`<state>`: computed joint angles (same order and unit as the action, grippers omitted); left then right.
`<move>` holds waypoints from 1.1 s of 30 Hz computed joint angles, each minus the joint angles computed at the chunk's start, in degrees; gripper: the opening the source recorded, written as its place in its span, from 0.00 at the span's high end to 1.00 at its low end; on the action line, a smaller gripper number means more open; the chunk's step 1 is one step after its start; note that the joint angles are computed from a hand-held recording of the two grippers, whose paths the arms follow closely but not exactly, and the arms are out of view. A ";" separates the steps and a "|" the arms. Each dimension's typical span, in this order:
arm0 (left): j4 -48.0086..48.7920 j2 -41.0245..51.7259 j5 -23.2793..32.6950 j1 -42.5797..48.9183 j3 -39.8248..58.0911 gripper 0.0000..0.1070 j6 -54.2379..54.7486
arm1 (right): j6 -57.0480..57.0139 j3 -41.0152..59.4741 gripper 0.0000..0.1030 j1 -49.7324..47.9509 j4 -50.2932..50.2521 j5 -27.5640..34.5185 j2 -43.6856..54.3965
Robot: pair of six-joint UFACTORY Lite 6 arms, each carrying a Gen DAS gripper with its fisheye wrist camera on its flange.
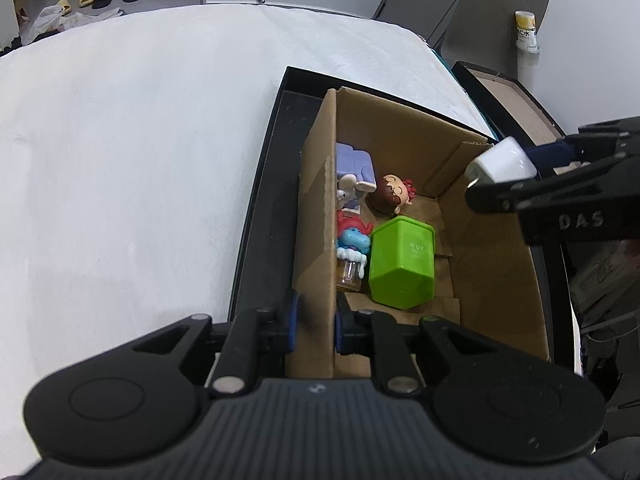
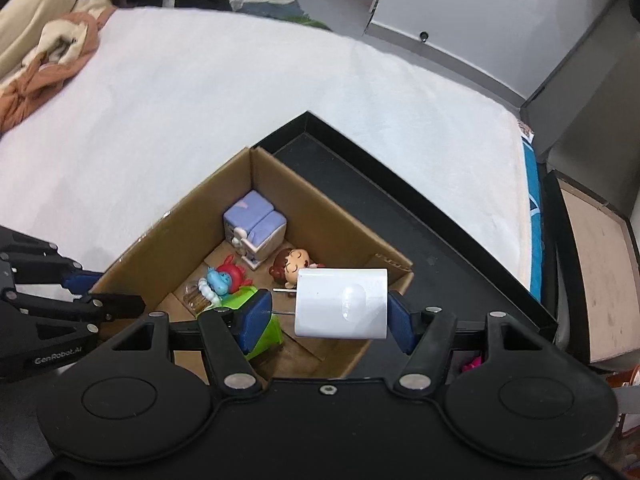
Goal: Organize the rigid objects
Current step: 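Carry the white charger into the box and release it, then move the right gripper to the pink pig figure and grasp it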
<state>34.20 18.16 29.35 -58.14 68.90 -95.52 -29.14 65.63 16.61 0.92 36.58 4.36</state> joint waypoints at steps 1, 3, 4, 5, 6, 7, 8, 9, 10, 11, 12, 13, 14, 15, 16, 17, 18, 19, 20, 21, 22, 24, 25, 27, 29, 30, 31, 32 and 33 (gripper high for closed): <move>0.06 -0.09 -0.14 0.06 -0.15 0.85 -0.06 | 1.08 0.07 0.40 0.46 -1.09 0.06 0.44; 0.01 -0.15 -0.23 0.17 -0.26 0.84 -0.02 | 3.40 -0.80 0.34 1.15 -3.23 -0.73 -0.09; 0.46 -0.21 -0.34 0.16 -0.33 0.84 -0.25 | 4.06 -1.13 0.34 1.11 -3.40 -0.78 -0.72; 0.45 0.05 0.18 0.10 0.12 0.85 -0.02 | 3.61 -1.06 0.34 0.53 -2.23 -0.44 -1.23; -0.10 0.18 0.19 0.28 0.29 0.85 0.52 | 2.89 -0.82 0.34 -0.13 -0.93 0.10 -1.61; -0.14 0.07 -0.01 0.29 0.14 0.85 0.40 | 2.46 -0.48 0.34 -0.71 0.11 0.53 -1.88; -0.06 0.14 0.14 0.21 0.24 0.85 0.29 | 1.94 -0.29 0.34 -1.47 1.06 0.92 -2.38; -0.14 0.30 0.18 0.20 0.44 0.85 0.43 | 1.65 -0.17 0.34 -2.03 1.58 1.33 -2.84; -0.14 0.24 0.30 0.10 0.45 0.85 0.37 | 1.21 -0.11 0.34 -2.65 2.14 1.80 -3.37; -0.14 0.44 0.54 0.00 0.74 0.85 0.43 | 0.61 -0.08 0.33 -3.38 2.76 2.27 -3.88; -0.17 0.63 0.72 -0.08 0.99 0.85 0.51 | 0.15 -0.04 0.32 -4.00 3.27 2.74 -4.32; -0.16 0.68 0.91 -0.18 1.09 0.85 0.49 | -0.34 -0.03 0.31 -4.70 3.83 3.15 -4.64; -0.27 0.88 1.06 -0.22 1.35 0.85 0.57 | -0.95 -0.17 0.29 -5.61 4.42 3.56 -5.10; -0.33 0.95 1.12 -0.22 1.45 0.85 0.64 | -1.54 -0.36 0.29 -6.39 4.89 3.71 -5.43; -0.30 0.89 1.12 -0.21 1.38 0.85 0.68 | -2.04 -0.52 0.29 -7.10 5.23 3.83 -5.72; -0.30 0.97 1.17 -0.22 1.44 0.85 0.74 | -2.80 -0.85 0.29 -8.04 5.68 4.02 -6.24; -0.30 1.08 1.26 -0.22 1.54 0.85 0.82 | -3.38 -1.20 0.29 -8.79 6.05 4.11 -6.62; -0.36 1.18 1.37 -0.21 1.66 0.85 0.90 | -4.00 -1.44 0.29 -9.63 6.42 4.19 -6.86; -0.41 1.30 1.36 -0.12 1.75 0.85 1.01 | -4.63 -1.77 0.28 -10.61 6.81 4.19 -7.19; -0.46 1.38 1.42 -0.10 1.85 0.85 1.11 | -5.17 -1.97 0.28 -11.48 7.24 4.23 -7.43; -0.45 1.53 1.54 -0.14 2.02 0.85 1.12 | -5.79 -2.04 0.28 -12.42 7.79 4.37 -7.53; -0.41 1.80 1.75 -0.22 2.29 0.85 1.12 | -7.53 -2.21 0.27 -14.42 9.30 4.74 -7.77; -0.39 1.85 1.86 -0.26 2.36 0.85 1.11 | -8.35 -2.42 0.26 -15.27 9.87 4.71 -7.93; -0.41 2.01 2.04 -0.28 2.53 0.85 1.14 | -10.03 -3.02 0.25 -17.07 11.07 4.60 -8.37; -0.52 2.14 2.27 -0.37 2.77 0.85 1.24 | -11.93 -3.13 0.25 -18.94 12.66 5.20 -8.20; -0.59 2.26 2.44 -0.41 2.96 0.85 1.38 | -12.98 -3.14 0.24 -19.98 13.55 5.38 -8.02; -0.59 2.39 2.54 -0.46 3.12 0.85 1.40 | -14.19 -3.18 0.23 -21.17 14.61 5.52 -7.88; -0.60 2.50 2.64 -0.48 3.25 0.85 1.44 | -15.16 -3.21 0.22 -22.14 15.51 5.55 -7.70; -0.60 2.64 2.75 -0.51 3.41 0.85 1.49 | -16.10 -3.27 0.20 -23.13 16.36 5.60 -7.57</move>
